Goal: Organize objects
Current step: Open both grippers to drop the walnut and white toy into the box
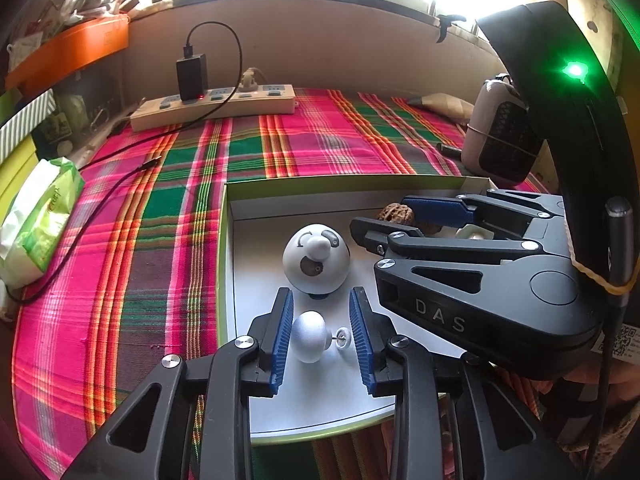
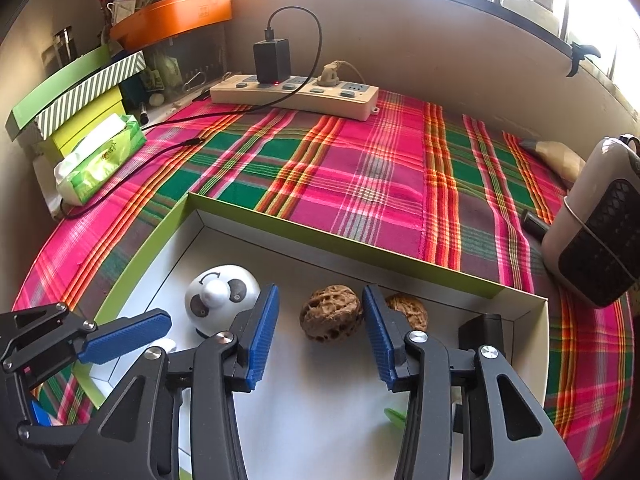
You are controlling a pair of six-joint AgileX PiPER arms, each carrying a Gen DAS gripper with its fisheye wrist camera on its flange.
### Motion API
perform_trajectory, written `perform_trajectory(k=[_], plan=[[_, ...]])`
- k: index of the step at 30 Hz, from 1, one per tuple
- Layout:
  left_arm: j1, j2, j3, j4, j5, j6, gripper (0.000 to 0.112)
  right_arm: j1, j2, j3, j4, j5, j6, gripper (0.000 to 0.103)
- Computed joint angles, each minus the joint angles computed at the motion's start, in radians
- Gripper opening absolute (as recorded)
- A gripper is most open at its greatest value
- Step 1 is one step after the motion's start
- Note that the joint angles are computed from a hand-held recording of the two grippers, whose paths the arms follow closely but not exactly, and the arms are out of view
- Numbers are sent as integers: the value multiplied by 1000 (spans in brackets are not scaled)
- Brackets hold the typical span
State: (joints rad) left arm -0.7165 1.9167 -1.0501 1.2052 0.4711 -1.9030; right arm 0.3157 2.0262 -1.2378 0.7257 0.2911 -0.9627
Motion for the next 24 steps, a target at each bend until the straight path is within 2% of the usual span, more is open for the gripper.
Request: perform_trajectory(k=[11,24], plan=[[-2,-6,8,-4,7,1,32,-7,-13,16,47,-7,-37,45],[-44,-70,76,4,64,-50,36,-21,-60,69,182,-8,-163,46]])
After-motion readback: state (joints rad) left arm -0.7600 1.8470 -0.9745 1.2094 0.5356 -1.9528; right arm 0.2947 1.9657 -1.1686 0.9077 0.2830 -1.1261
